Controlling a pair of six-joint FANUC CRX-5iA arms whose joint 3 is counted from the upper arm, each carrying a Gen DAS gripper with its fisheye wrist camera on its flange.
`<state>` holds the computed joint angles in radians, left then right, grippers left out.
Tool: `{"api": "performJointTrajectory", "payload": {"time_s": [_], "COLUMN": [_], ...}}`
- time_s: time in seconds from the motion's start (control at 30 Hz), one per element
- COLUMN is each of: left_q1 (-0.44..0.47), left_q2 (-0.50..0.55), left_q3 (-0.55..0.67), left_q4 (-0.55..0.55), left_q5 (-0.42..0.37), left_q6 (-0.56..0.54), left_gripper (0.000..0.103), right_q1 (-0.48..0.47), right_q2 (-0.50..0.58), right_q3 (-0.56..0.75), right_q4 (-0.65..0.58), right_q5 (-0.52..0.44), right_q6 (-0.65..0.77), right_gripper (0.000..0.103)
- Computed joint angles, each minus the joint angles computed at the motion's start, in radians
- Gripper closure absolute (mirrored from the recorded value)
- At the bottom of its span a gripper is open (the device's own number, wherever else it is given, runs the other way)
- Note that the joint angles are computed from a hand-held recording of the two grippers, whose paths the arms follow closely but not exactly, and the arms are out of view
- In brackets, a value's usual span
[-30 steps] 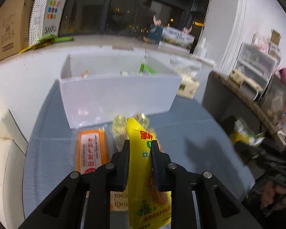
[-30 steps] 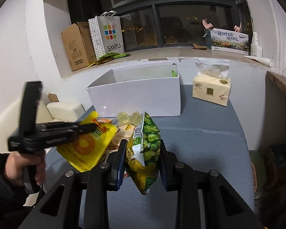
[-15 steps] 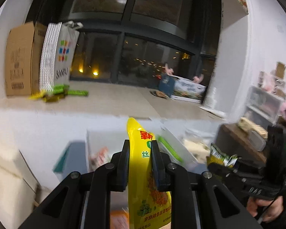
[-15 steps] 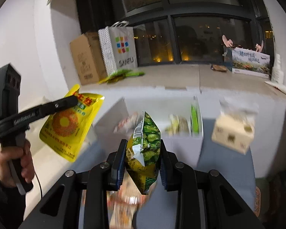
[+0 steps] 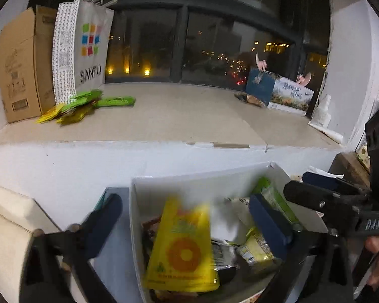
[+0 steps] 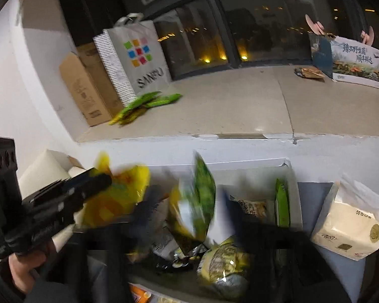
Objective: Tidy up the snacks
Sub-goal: 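Carry both packs into the white box and open both tools, then withdraw both tools back over the remaining snacks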
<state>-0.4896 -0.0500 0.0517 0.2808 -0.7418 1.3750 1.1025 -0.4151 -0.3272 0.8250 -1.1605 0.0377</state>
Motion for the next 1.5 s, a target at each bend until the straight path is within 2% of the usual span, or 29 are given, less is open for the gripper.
{"api": "performJointTrajectory", "payload": {"time_s": [0.27,0.43,0.6,0.73,0.83,0.9,0.97,1.07,1.2,1.27,1.37,1.5], "left_q1": [0.024,0.045,0.060,0.096,0.129,0.175,0.215,0.240,0.207,0.176,0.143,0.102], "left_q2": [-0.076,-0.190,-0.346,-0.484,-0.614,-0.688,-0.754,-0.827,-0.888,-0.882,-0.867,-0.852], "left_q3": [-0.072,-0.183,-0.324,-0.439,-0.533,-0.593,-0.650,-0.693,-0.712,-0.702,-0.693,-0.674], "left_q4": [0.021,0.115,0.201,0.278,0.280,0.317,0.362,0.362,0.318,0.293,0.286,0.249], "left_q5": [-0.005,0.009,-0.011,-0.067,-0.085,-0.142,-0.188,-0.238,-0.271,-0.270,-0.255,-0.237], "left_q6": [-0.057,-0.146,-0.245,-0.292,-0.275,-0.275,-0.279,-0.252,-0.243,-0.231,-0.215,-0.188], "left_gripper": [0.000,0.000,0.000,0.000,0.000,0.000,0.000,0.000,0.000,0.000,0.000,0.000], "right_q1": [0.067,0.149,0.343,0.559,0.719,0.825,0.905,0.990,1.064,1.083,1.078,1.080], "right_q2": [-0.013,-0.044,-0.080,-0.079,-0.053,-0.021,0.006,0.046,0.076,0.093,0.118,0.118], "right_q3": [-0.023,-0.037,-0.075,-0.097,-0.099,-0.093,-0.095,-0.098,-0.111,-0.115,-0.095,-0.098], "right_q4": [0.081,0.118,0.199,0.253,0.263,0.245,0.233,0.198,0.153,0.134,0.079,0.081], "right_q5": [-0.092,-0.139,-0.257,-0.419,-0.552,-0.647,-0.702,-0.761,-0.787,-0.796,-0.803,-0.805], "right_q6": [-0.081,-0.113,-0.168,-0.229,-0.278,-0.321,-0.366,-0.457,-0.620,-0.671,-0.665,-0.672], "right_gripper": [0.000,0.000,0.000,0.000,0.000,0.000,0.000,0.000,0.000,0.000,0.000,0.000]}}
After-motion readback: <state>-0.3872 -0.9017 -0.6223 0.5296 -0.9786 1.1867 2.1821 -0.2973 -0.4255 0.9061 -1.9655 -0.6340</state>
